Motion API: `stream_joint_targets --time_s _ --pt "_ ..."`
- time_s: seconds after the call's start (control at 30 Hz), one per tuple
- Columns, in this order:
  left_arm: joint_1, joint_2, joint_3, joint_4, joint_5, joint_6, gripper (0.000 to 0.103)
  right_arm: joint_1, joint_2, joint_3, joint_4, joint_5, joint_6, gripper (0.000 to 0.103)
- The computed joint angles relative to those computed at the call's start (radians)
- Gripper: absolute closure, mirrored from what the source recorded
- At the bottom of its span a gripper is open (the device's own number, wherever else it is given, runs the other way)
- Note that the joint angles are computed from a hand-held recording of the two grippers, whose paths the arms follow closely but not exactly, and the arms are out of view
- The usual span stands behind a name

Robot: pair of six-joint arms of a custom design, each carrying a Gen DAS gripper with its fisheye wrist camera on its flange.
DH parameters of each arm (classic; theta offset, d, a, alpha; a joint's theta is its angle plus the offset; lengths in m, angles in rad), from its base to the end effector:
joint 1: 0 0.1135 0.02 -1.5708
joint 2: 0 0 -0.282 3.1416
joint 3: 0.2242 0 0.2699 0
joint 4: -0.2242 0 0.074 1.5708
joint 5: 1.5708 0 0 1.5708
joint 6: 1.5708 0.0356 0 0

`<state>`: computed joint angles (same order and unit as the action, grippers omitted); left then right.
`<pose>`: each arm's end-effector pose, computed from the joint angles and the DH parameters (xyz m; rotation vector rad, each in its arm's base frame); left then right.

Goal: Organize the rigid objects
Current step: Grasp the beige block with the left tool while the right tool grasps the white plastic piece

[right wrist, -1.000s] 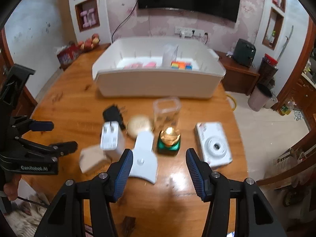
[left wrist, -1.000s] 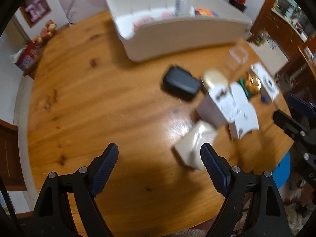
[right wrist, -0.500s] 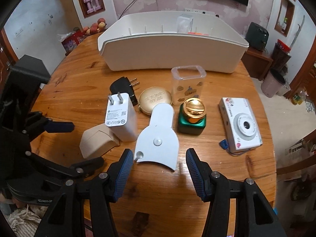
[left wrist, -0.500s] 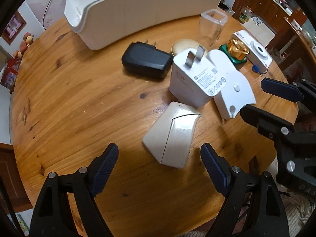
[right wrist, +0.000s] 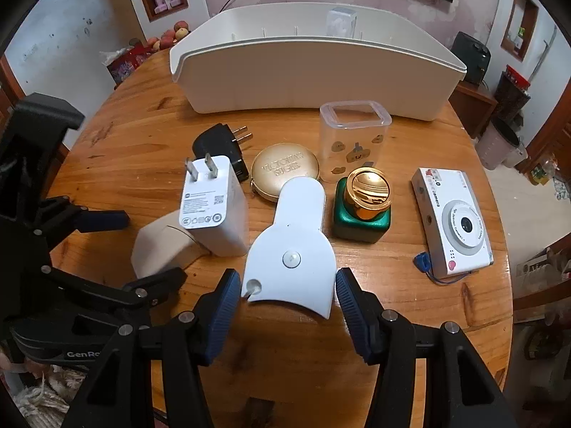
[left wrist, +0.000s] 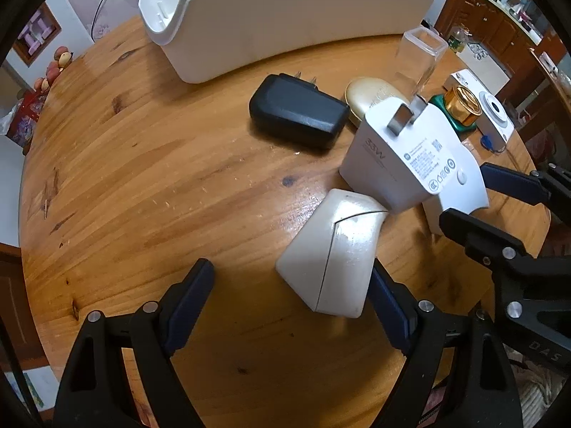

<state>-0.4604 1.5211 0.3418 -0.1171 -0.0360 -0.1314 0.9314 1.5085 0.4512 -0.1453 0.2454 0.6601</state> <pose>0.1722 -0.0840 0.0693 0.4626 2.8304 -0.0661 0.1400 0.1738 0.0940 -0.3046 2.6920 0.1266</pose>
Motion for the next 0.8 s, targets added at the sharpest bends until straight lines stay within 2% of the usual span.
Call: stream_joint_targets --time_s 0.17,0.37,0.43,0.53,0.57,0.6,0.7,0.8 --pt "0.052 0.017 0.006 0.030 0.014 0.046 0.018 -0.020 0.026 0.004 0.022 -0.014 -0.011 0.045" --pt "0.084 -0.011 0.001 0.024 0.024 0.085 0.025 -0.051 0.083 0.021 0.042 -0.051 -0.006 0.044" --pt "0.083 -0.019 -0.001 0.025 0.026 0.093 0.028 -0.043 0.104 0.036 0.030 -0.029 -0.002 0.044" --pt "0.068 -0.050 -0.005 0.011 0.025 0.097 0.039 -0.015 0.133 0.067 0.000 0.018 -0.001 0.043" --pt "0.064 -0.056 -0.006 0.013 0.026 0.100 0.048 -0.013 0.135 0.068 0.003 0.020 -0.001 0.043" --pt "0.051 -0.055 -0.006 0.018 0.025 0.094 0.052 -0.015 0.135 0.069 0.006 0.019 -0.002 0.042" --pt "0.049 -0.058 -0.001 0.011 0.022 0.089 0.052 -0.025 0.141 0.065 0.014 0.018 -0.006 0.034" --pt "0.061 -0.068 -0.004 0.007 0.031 0.096 0.053 -0.027 0.137 0.055 0.023 0.017 -0.011 0.033"
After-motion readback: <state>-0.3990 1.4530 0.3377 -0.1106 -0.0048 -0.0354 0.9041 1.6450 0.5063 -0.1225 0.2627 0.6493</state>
